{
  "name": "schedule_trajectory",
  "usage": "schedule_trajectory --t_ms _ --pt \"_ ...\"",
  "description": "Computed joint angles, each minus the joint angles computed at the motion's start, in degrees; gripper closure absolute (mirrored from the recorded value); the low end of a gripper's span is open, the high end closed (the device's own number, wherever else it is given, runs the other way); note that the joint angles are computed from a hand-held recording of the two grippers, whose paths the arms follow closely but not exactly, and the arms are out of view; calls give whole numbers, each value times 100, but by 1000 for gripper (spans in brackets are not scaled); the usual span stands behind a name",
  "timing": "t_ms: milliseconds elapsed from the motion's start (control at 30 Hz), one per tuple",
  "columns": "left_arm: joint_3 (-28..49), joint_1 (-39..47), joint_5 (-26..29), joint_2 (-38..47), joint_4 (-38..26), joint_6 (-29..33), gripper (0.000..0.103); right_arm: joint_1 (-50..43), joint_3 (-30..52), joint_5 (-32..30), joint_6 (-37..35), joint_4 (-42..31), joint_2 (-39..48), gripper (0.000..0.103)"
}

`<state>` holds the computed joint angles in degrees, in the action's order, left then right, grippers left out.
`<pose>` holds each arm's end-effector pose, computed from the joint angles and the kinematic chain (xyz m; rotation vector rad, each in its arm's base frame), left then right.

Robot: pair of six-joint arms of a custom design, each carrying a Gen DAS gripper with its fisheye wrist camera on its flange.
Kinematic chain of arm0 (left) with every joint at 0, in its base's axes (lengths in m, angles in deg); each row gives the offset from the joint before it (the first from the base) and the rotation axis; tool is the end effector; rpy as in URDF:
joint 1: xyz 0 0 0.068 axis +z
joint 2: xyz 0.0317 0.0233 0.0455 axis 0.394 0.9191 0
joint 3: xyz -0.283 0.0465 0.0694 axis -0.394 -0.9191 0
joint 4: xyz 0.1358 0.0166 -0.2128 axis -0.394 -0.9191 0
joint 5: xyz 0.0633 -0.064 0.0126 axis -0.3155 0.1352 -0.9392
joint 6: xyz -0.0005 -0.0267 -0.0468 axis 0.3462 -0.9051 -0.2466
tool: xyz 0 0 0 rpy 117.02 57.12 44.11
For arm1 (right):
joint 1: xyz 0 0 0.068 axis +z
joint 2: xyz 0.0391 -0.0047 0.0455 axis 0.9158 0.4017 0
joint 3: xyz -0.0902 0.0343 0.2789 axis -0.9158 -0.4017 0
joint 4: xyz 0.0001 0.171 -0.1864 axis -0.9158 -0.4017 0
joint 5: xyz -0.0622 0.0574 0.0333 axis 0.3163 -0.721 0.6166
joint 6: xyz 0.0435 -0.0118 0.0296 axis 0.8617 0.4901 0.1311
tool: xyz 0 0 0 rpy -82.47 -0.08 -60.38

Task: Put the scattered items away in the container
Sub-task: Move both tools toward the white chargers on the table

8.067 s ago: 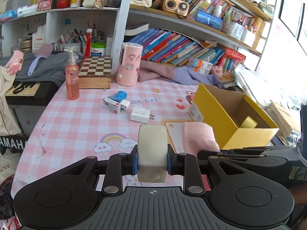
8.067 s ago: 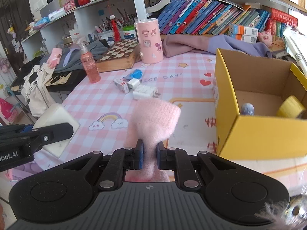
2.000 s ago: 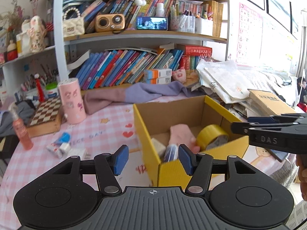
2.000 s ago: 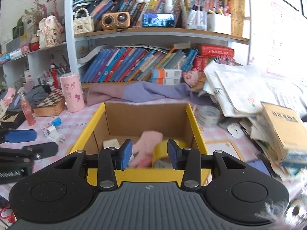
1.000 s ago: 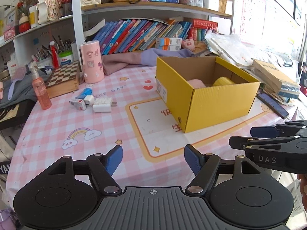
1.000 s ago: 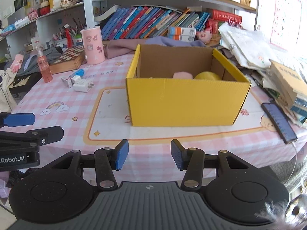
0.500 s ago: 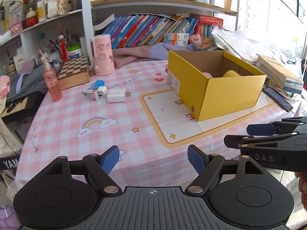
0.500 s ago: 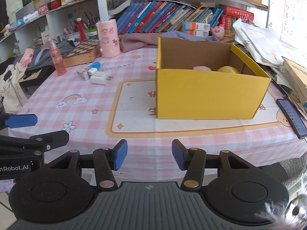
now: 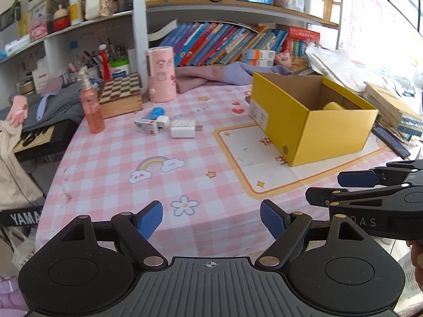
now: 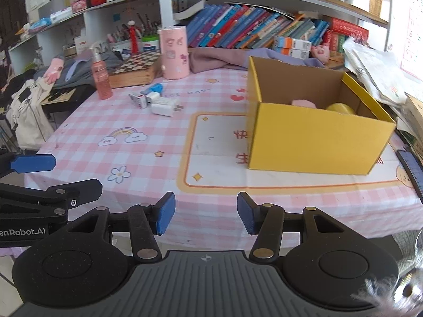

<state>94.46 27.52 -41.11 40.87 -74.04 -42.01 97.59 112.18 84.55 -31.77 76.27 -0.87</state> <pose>0.1791 0.0117 0.2459 -0.0151 2.2769 0.0007 0.2249 0.1336 0.2461 -0.4606 2.2795 0.2519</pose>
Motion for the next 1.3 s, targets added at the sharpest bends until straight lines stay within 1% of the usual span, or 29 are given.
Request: schedule_trajectory --t_ms 233,500,733,1000,1167,1300 --pt "-34 418 250 13 14 33 19 230 190 113 -95 24 172 53" --pt "4 632 266 320 304 40 19 257 399 62 -300 320 530 53" --pt "244 732 227 1022 670 65 19 142 901 -147 -447 427 1204 53" --pt "723 748 130 1954 1063 74 19 -72 1734 -463 -650 402 2062 53" --pt "1088 750 28 2475 1240 67 19 -209 2294 -611 -641 412 2564 53" --pt "1434 776 -52 2899 1316 65 19 -288 2845 -724 -621 272 3015 53"
